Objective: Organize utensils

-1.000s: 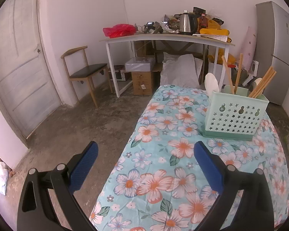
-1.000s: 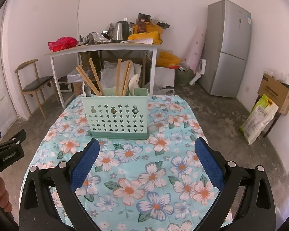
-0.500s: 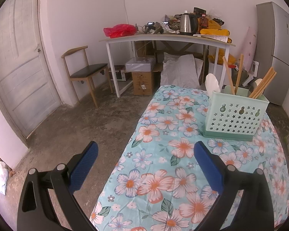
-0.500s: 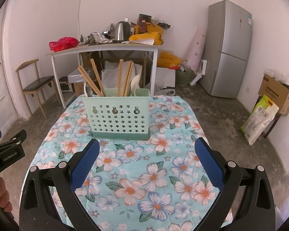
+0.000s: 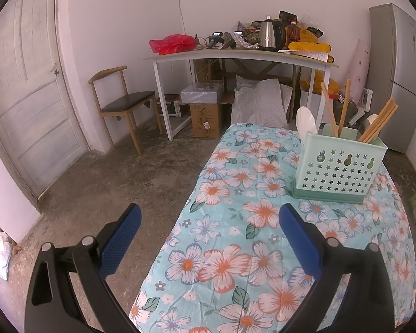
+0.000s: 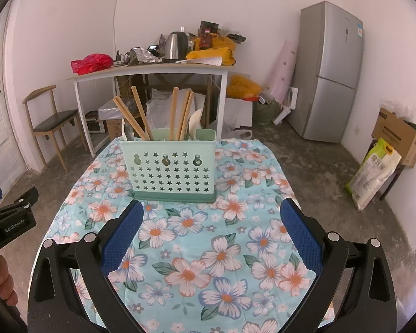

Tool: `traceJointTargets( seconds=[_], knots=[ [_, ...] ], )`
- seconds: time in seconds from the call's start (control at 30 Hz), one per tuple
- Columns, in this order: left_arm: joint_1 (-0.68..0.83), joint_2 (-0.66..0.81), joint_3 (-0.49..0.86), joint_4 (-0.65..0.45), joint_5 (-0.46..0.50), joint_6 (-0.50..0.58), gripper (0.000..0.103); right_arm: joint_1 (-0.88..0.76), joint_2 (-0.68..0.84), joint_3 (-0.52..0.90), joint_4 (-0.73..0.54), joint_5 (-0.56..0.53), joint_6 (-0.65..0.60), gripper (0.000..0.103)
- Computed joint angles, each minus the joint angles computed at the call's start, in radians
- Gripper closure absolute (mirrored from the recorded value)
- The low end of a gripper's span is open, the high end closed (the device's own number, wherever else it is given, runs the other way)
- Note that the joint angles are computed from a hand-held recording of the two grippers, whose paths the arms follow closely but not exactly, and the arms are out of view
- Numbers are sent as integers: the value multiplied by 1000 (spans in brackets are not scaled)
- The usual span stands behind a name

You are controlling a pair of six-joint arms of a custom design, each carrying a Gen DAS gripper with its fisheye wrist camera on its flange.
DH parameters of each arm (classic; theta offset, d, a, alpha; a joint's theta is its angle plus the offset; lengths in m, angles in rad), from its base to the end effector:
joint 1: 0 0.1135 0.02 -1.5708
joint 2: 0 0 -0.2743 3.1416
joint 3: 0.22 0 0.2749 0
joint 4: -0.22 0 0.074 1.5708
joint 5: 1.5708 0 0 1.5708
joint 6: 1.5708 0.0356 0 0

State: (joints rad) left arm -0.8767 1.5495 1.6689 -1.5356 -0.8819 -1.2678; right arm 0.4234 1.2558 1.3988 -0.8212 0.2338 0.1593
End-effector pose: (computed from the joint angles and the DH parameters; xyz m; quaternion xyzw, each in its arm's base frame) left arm 0.2055 -0.2040 0.3838 -0.2075 0.8781 0.1421 0.4071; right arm 0.2556 0.1061 0.4038 -0.0680 0.8947 0.0224 0.4408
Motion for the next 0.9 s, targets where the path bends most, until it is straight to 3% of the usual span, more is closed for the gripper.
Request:
traceJointTargets(
  seconds=[0.9],
  knots=[
    [0,-4,-6,5,3,0,6,13,6,13,-6,10,5,8]
  ],
)
